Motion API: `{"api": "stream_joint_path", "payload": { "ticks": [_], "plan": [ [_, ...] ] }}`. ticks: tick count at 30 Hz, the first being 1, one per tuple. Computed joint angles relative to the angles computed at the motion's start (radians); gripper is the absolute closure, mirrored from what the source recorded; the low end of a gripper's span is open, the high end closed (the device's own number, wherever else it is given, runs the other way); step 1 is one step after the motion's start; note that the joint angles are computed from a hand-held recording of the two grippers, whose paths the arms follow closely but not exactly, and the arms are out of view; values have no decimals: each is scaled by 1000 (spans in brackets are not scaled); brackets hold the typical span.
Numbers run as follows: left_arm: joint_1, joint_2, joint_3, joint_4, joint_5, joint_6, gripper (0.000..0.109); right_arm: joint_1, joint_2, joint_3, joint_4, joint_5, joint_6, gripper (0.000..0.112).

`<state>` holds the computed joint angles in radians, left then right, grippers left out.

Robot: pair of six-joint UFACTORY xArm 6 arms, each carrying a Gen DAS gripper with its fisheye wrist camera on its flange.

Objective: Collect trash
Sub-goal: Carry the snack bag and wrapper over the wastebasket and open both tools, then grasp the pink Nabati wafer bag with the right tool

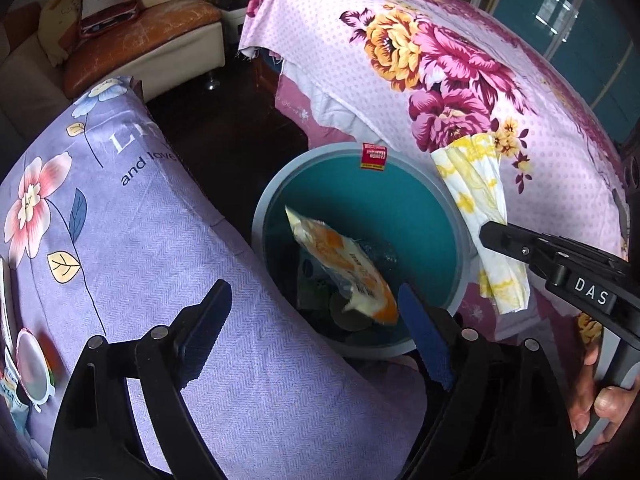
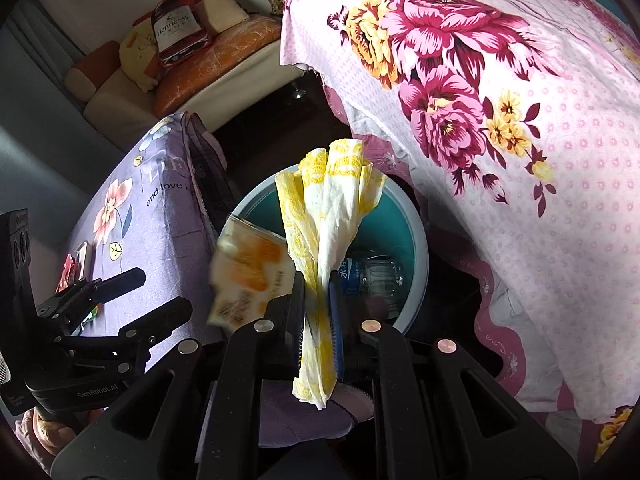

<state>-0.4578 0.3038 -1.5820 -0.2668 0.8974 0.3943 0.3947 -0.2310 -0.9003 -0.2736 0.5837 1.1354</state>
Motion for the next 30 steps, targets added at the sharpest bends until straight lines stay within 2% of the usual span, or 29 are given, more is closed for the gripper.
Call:
{"api": "stream_joint_path", "payload": {
  "ticks": [8, 11, 12, 15, 17, 19, 24, 30],
  "plan": [
    [45, -28, 34, -45, 15, 13, 17, 5, 48, -44, 22, 29, -21, 101],
    [63, -37, 45, -62, 28, 18, 17, 9, 67, -61, 27, 43, -19, 97],
    [69, -41, 50, -68, 31, 21, 16, 11, 73, -68, 31, 47, -20, 92],
    [88, -54, 65, -84, 39, 30, 16, 20, 91, -92, 27, 64, -12, 60],
    [102, -66, 79, -97, 40, 36, 16, 29, 105, -113, 18, 78, -9, 56],
    [117, -77, 92, -108, 40, 40, 16, 35, 119, -131, 32, 84, -16, 43],
    [165, -101, 115, -127, 43, 46, 16, 60, 162, -197, 34, 116, -14, 38],
    [235, -134, 145, -159, 46, 60, 16, 97, 233, -305, 47, 173, -38, 37]
  ]
}}
